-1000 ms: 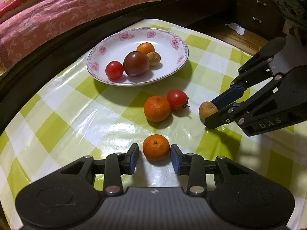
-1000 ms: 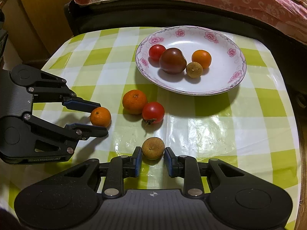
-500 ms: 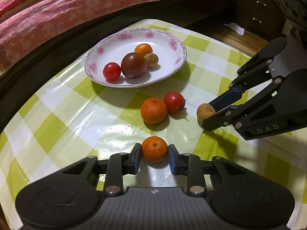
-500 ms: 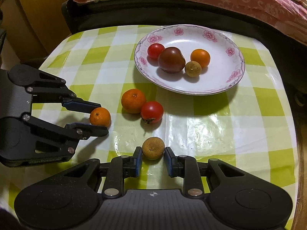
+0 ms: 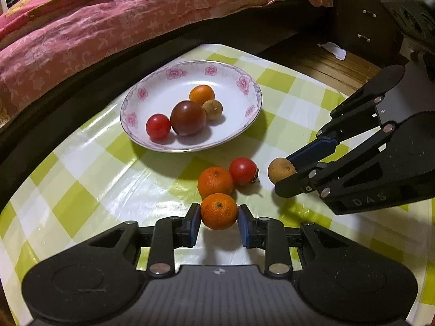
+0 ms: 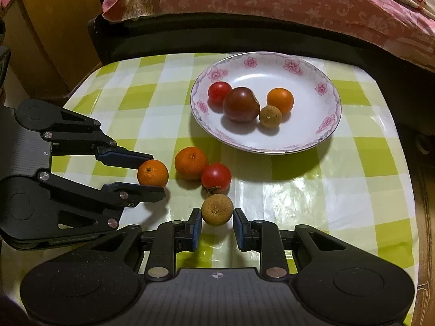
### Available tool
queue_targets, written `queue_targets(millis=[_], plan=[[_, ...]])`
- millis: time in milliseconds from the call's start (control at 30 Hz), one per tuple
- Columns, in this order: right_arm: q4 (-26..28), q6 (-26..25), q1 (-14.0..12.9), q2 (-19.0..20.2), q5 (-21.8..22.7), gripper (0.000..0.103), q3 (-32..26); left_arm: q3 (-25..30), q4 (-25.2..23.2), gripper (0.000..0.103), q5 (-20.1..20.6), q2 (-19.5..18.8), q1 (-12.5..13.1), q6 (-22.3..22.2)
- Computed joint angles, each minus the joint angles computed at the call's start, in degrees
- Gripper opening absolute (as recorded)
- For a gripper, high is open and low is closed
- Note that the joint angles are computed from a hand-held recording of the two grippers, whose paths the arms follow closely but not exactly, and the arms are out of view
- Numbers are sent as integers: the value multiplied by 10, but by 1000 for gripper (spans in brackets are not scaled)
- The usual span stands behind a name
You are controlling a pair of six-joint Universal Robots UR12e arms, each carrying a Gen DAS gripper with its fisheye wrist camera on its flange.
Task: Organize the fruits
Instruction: 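Carry the tangerine and brown fruit toward the white plate with both tools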
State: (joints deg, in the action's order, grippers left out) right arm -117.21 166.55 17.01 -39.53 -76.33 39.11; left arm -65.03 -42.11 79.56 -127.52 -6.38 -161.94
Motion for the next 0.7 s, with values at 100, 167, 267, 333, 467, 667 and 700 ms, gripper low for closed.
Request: queue_targets(millis=[100,167,267,333,467,667,700], plan=[[-5,3,0,-1,0,22,2,2,2,37,2,-1,-1,0],[-10,5,0,-2,0,22,5,4,2,37,4,-2,-1,-1],[-15,7,0,-4,-1,22,9,8,4,37,9,-4,-1,-5],[-18,8,0,-4,-1,22,9,10,6,37,12,-5,-1,-6],[-24,11,0,-4,-1,22,9,17,11,37,16,-8,-3,-9],[-36,16,0,-3,-2,22,9,28,15,37,22,-14,-5,-10],[-38,18,0,-2,-4,22,8,30,16,37,22,-15,-5,-10]])
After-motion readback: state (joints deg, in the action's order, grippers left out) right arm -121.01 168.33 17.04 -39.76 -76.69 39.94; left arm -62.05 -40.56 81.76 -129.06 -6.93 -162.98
